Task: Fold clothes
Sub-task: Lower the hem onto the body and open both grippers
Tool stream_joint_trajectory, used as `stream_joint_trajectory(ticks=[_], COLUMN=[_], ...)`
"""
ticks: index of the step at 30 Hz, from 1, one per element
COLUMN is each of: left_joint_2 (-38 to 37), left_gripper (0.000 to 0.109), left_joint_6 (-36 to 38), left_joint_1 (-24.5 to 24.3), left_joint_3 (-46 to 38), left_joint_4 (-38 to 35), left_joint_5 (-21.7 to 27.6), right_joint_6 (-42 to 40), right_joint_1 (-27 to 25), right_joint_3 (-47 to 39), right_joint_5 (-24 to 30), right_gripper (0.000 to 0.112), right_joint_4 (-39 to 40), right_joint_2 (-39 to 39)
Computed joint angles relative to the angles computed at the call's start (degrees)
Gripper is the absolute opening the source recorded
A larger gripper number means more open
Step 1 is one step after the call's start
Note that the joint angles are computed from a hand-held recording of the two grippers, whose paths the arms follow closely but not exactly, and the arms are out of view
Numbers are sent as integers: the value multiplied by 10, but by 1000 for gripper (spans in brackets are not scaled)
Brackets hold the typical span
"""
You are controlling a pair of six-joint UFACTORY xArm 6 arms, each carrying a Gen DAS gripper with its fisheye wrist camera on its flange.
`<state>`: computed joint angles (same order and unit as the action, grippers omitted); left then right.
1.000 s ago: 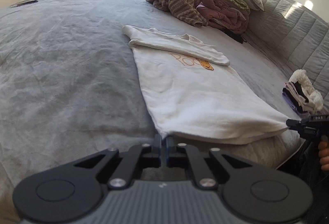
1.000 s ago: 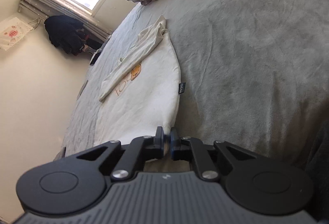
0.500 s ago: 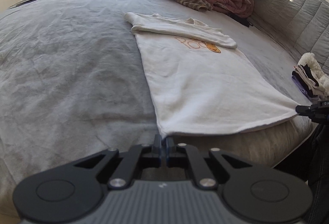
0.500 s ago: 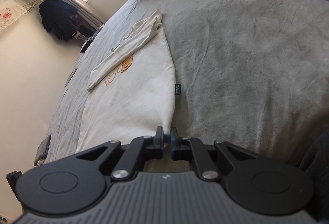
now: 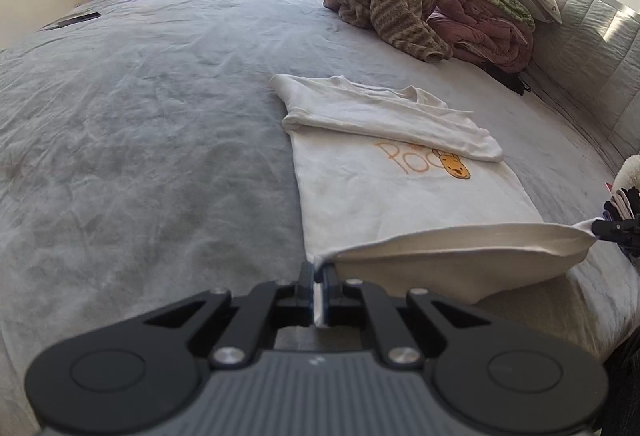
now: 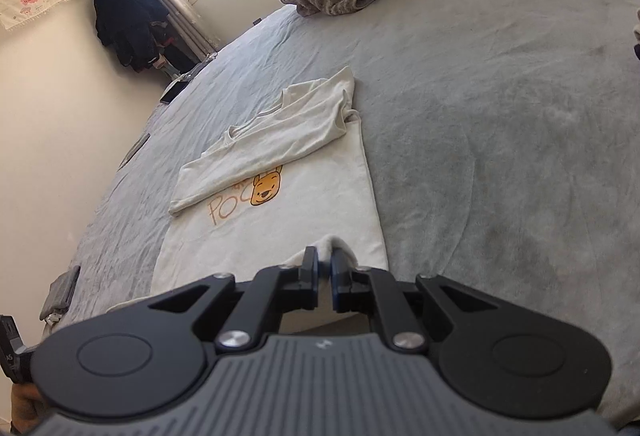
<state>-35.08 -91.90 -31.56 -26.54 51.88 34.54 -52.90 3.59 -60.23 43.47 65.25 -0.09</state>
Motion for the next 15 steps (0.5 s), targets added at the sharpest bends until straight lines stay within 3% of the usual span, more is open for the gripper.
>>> stream_joint_trajectory(ticks=[5, 10, 15], left_joint_2=[89, 157, 185], left_gripper=[4, 4, 5], left_joint_6=[39, 62, 30], left_joint_1=[66, 93, 123], left_joint_3=[-64, -113, -117], left_joint_4=[7, 10, 32], left_joint_5=[-35, -43, -72], right_joint_6=[42, 65, 73], right_joint_1=[33, 59, 57], right_joint_3=[-86, -135, -166], right_joint_5=[-39, -81, -71], right_gripper=[9, 9, 10], right_joint_4=[-37, -76, -66], right_joint_2=[86, 145, 179])
